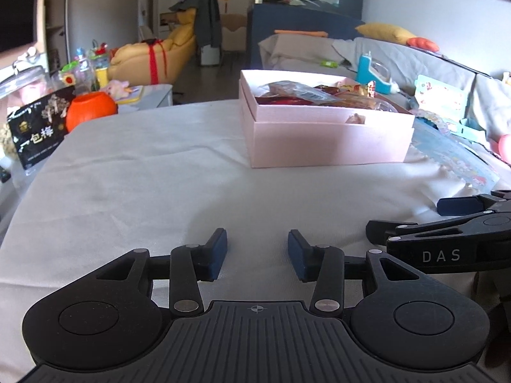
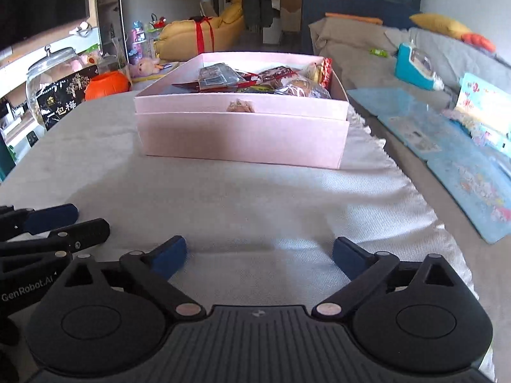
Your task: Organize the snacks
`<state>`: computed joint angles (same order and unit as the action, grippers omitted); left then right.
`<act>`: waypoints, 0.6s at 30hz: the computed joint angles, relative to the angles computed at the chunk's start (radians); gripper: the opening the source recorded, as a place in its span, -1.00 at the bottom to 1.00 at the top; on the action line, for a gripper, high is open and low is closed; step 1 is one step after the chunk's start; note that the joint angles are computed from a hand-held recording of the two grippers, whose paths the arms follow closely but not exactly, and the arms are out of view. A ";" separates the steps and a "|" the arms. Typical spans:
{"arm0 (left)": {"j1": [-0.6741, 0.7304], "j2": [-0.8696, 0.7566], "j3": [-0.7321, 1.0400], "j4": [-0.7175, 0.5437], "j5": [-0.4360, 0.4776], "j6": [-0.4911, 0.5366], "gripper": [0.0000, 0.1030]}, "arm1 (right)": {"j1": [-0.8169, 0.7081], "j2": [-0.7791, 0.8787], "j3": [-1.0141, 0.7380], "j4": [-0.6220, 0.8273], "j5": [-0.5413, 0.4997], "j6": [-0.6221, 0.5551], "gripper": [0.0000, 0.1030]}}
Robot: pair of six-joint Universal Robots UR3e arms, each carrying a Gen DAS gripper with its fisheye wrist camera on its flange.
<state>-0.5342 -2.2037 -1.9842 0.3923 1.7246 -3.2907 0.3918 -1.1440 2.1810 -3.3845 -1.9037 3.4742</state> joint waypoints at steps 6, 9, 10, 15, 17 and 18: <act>-0.006 -0.007 0.006 0.002 0.010 -0.004 -0.06 | 0.034 0.046 0.002 -0.072 -0.070 0.042 0.98; -0.007 -0.007 0.005 0.002 0.013 -0.002 -0.07 | 0.019 0.042 0.005 -0.075 -0.058 0.044 1.00; -0.006 -0.007 0.004 0.003 0.013 0.000 -0.06 | 0.021 0.042 0.006 -0.075 -0.059 0.046 1.00; -0.004 -0.007 0.003 0.004 0.010 0.000 -0.07 | 0.017 0.041 0.008 -0.078 -0.054 0.042 1.00; -0.005 -0.007 0.004 0.003 0.012 0.001 -0.06 | 0.017 0.041 0.008 -0.078 -0.054 0.042 1.00; -0.005 -0.007 0.004 0.003 0.013 0.002 -0.06 | 0.017 0.041 0.008 -0.078 -0.054 0.042 1.00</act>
